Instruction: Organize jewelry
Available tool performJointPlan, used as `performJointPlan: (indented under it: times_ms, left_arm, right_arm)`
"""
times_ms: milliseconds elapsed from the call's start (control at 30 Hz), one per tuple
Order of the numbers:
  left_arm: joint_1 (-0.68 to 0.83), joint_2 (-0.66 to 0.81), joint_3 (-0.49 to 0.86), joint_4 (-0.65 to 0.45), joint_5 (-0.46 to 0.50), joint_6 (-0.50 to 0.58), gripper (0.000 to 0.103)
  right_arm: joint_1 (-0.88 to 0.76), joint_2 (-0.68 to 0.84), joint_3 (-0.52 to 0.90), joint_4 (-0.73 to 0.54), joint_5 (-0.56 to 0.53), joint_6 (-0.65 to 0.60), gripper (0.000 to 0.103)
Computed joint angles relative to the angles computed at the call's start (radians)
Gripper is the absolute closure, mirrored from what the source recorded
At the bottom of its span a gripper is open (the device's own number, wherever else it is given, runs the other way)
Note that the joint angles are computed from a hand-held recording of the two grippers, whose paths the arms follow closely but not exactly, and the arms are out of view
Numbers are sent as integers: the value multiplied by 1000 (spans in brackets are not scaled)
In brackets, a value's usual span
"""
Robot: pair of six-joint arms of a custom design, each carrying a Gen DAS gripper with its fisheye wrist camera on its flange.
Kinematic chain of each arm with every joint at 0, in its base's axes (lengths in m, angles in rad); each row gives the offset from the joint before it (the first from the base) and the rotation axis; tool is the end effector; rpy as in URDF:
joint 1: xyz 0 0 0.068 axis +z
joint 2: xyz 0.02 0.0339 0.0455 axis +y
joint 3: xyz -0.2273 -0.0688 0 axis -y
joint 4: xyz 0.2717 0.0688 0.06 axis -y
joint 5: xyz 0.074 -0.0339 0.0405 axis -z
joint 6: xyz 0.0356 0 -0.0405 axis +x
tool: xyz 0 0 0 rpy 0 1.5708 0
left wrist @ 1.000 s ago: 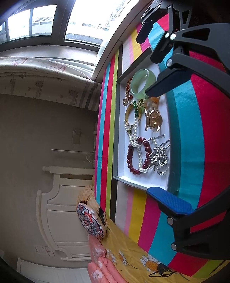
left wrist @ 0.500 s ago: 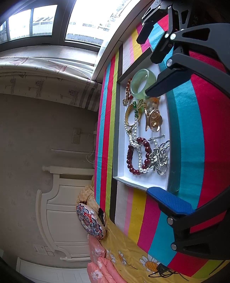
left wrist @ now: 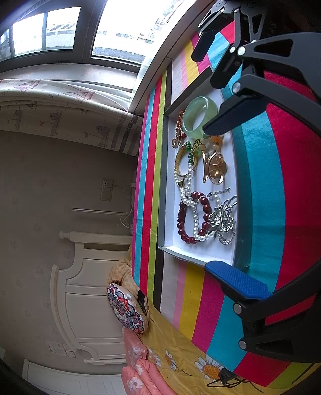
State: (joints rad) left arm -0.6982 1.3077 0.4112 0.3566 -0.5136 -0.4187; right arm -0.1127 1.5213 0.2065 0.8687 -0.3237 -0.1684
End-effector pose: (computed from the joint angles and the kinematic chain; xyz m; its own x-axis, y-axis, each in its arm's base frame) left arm 0.2161 -0.1585 0.1042 -0.4561 -0.0795 -0.8863 0.0565 0.9914 -0.1180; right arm 0.2326 -0.0149 0.0464 -0.3927 -0.1155 -0.9124 -0.2478 0.9687 -0.0159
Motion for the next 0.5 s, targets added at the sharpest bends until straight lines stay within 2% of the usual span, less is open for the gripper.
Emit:
performJointPlan:
  times_ms: [500]
  left_arm:
    - [-7,-5,0,1,-11,6,3]
  right_arm:
    - [0,2,1,2,1,-1,17]
